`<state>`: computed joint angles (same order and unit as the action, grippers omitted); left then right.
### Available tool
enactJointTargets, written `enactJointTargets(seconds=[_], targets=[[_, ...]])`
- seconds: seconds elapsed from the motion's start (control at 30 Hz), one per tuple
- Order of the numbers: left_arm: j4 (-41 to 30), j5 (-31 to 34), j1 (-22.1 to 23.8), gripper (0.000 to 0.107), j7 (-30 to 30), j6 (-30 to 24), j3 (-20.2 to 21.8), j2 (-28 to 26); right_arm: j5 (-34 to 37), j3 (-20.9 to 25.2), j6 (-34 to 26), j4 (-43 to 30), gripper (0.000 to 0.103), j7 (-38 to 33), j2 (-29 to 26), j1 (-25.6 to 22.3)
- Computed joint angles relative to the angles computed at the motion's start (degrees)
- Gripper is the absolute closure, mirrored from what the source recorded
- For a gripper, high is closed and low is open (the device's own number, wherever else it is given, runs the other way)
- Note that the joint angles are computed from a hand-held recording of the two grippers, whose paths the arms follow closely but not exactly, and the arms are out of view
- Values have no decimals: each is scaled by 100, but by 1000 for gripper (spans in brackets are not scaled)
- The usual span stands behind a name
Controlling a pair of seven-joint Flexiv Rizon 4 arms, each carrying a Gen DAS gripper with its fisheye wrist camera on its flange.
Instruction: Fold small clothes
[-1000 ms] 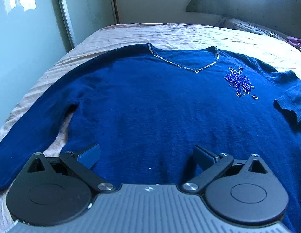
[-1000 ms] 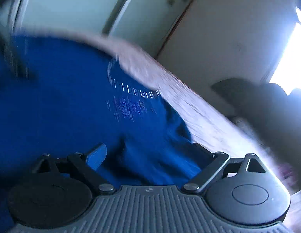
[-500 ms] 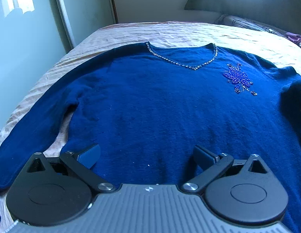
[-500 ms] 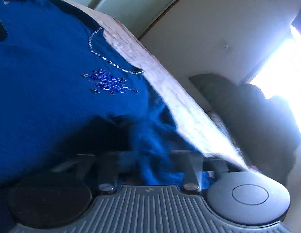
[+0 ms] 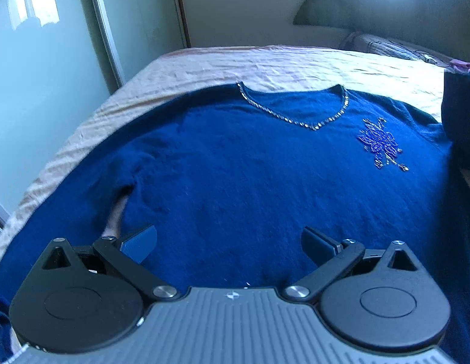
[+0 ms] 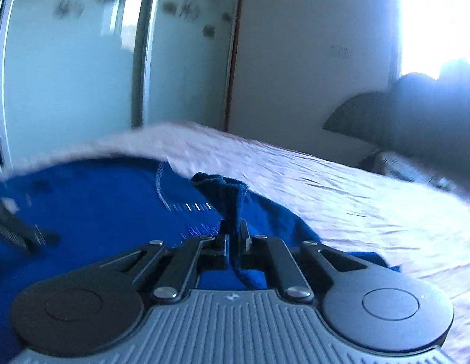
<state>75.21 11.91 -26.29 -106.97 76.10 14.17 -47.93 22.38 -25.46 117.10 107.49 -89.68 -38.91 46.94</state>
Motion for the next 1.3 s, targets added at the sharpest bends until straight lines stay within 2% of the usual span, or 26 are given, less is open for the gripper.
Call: enactJointTargets(seconds=[0.1,0.2,0.3,0.4,0.5,0.87,1.13,1.3], targets=[[-60,31,-29,4,-74,-64,93,-15,-320,836,98,-261,98,410,127,-768],[-50,49,-1,4,-155,-91,107,1,-468,1210,78,-554,98,766,52,-1120],[-26,57,28,4,-247,-139,127,22,-454,1119,-18,-878,98,984,-110,-1063],[-16,94,48,4,-335,-198,150,33,-639,1358,8,-1142,98,1297,-202,-1289],[-16,133,80,4,-387,-246,135,32,-689,1330,-53,-1539,98,1570,-431,-1317],[34,241,158,4,-408,-285,80,55,-1518,1553,-468,-2256,98,2242,-842,-1484],[73,244,201,4,-477,-263,85,70,-2232,1542,-933,-2762,98,2541,-1099,-1559],[119,285,198,4,-498,-268,122,97,-2453,1362,-1186,-3199,98,2809,-1349,-1470]])
